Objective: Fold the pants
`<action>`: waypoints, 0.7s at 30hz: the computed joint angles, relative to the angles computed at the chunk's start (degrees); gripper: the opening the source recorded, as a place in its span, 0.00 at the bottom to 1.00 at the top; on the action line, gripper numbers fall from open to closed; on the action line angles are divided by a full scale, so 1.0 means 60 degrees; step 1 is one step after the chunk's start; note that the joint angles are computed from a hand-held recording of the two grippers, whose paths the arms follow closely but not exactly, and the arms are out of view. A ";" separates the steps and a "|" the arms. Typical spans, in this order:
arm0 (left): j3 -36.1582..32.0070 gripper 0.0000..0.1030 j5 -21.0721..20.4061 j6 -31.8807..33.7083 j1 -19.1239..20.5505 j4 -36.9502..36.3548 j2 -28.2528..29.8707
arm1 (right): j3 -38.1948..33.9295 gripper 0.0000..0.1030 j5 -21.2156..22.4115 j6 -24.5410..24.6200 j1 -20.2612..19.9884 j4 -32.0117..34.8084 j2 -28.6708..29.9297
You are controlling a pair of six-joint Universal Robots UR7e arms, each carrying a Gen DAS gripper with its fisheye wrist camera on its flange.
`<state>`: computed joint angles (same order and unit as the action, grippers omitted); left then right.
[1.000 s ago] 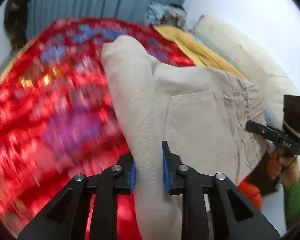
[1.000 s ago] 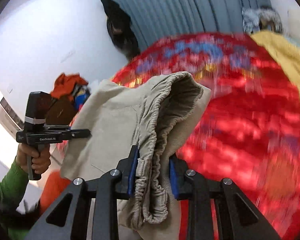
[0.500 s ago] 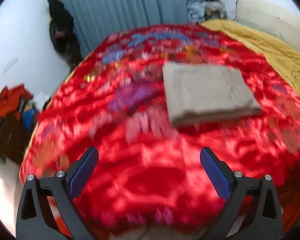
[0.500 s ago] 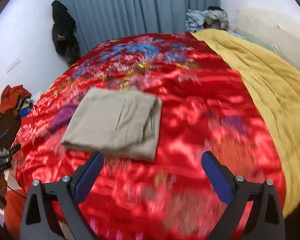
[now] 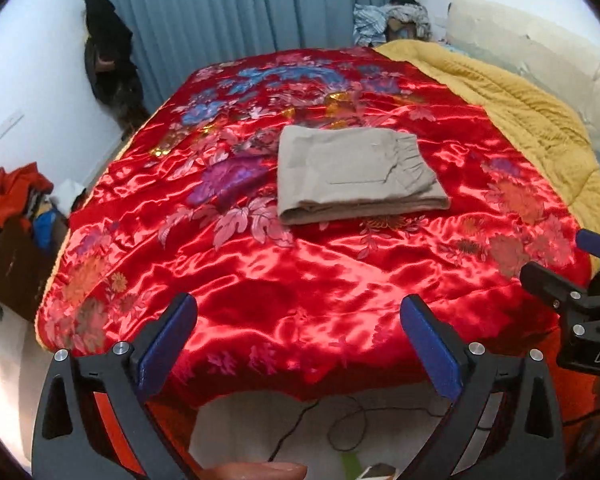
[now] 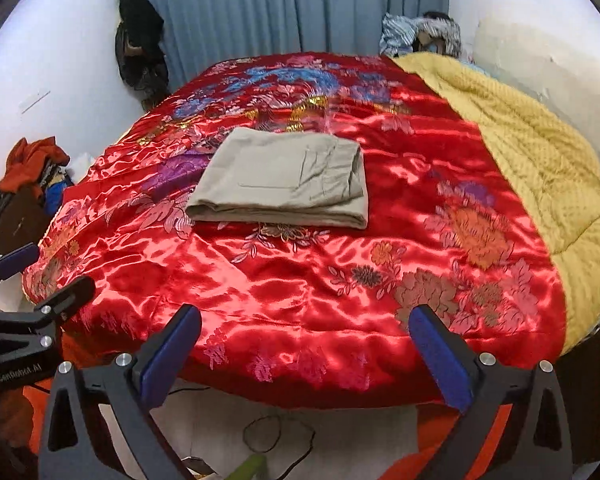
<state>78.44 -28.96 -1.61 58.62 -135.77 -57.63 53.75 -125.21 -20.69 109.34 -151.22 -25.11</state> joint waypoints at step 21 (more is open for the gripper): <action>-0.0031 0.99 -0.0111 -0.0303 -0.0054 0.0284 -0.0030 | 0.0373 0.99 -0.0369 -0.0007 0.0109 -0.0312 -0.0142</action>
<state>78.26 -29.63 -3.43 58.29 -134.06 -57.82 56.00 -127.42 -20.73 110.00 -153.09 -25.96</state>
